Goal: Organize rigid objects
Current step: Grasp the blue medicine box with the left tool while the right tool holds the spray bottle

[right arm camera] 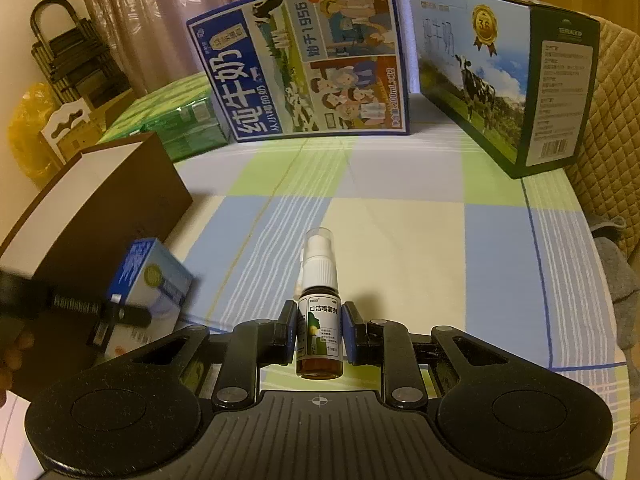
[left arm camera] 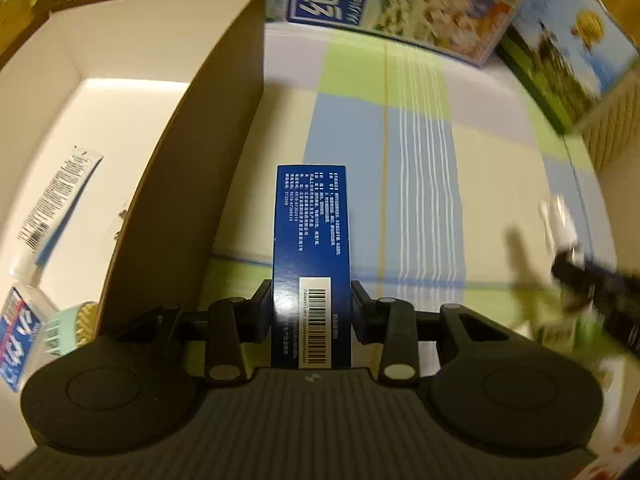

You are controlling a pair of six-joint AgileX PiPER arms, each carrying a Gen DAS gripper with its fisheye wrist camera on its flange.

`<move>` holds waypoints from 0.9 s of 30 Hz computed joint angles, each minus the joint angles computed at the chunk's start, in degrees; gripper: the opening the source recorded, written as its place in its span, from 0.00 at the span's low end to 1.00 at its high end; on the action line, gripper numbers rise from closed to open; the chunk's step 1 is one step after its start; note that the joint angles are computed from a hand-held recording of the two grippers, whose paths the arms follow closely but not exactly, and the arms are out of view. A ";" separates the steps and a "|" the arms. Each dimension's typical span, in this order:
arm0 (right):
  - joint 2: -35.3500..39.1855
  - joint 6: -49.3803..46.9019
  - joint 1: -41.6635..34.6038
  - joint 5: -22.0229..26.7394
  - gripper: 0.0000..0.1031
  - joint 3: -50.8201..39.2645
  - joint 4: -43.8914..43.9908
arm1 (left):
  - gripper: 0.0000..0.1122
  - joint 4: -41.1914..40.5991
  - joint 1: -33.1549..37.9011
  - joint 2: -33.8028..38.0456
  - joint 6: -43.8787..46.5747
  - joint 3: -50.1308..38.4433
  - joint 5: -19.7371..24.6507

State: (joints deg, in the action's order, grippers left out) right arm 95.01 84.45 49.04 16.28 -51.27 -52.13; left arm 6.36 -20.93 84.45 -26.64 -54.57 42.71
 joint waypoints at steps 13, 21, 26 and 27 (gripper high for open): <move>-1.76 0.66 2.29 2.49 0.19 0.42 0.48 | 0.30 5.36 -2.59 1.42 0.01 0.10 -1.47; -3.80 1.28 4.99 5.85 0.19 -0.01 0.92 | 0.30 6.62 -3.46 -4.33 0.76 1.83 -2.38; -4.11 -0.30 7.11 8.58 0.19 -2.75 2.00 | 0.30 3.92 -1.91 -8.77 3.98 0.93 -2.00; -3.94 -0.52 7.62 9.20 0.19 -3.59 2.09 | 0.30 3.42 -1.49 -9.72 4.66 0.81 -1.97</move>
State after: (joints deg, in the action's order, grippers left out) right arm 91.07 83.92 56.66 25.47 -54.85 -50.03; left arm 9.79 -22.41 74.73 -21.98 -53.76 40.74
